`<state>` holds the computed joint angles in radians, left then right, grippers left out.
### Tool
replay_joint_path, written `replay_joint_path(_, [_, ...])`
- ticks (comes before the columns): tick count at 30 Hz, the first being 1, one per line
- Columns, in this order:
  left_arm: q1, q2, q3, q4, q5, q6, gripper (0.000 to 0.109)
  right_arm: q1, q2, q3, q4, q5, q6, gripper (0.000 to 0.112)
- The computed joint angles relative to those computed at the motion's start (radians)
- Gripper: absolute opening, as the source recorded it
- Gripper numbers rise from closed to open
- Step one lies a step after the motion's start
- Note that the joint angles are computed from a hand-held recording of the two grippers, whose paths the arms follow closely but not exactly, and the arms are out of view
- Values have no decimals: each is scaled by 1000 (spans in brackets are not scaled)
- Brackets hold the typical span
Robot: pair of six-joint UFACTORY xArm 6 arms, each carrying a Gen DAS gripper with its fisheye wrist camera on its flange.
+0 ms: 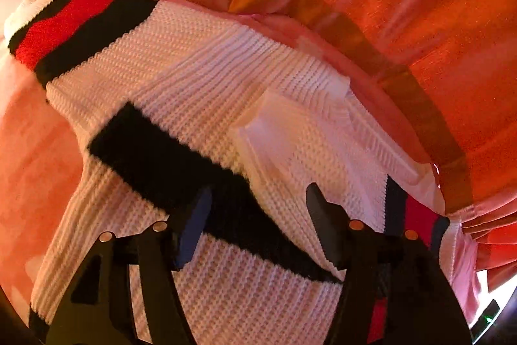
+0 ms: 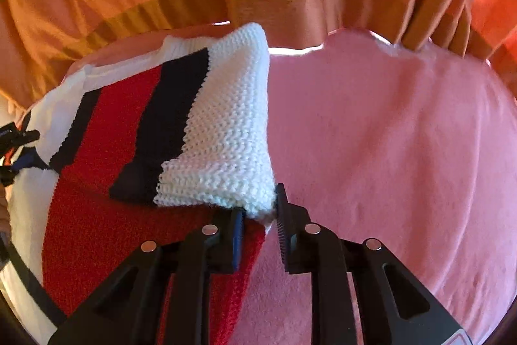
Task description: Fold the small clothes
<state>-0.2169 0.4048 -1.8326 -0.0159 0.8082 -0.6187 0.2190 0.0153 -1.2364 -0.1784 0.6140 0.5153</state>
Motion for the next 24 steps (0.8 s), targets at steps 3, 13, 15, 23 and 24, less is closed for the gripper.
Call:
replay_joint_path(3, [-4,28,-33,-15,-15,53,6,-1,-16,10,-27,-11,16,15])
replay_joint_path(13, [33,-6,8,21,23,18,4,-18,-26,-2,24,74,7,30])
replay_joint_path(15, [45,-34,28,5,8,12,5,-10,-83,18,-11,106,67,35])
replay_joint_path(23, [74,-133,124,-48,-50,61,32,60,-143,29,-95,-50,170,34])
replay_joint_path(24, [74,-134,127,-81,-51,85,37,70,-105,-1,-69,-46,156,34])
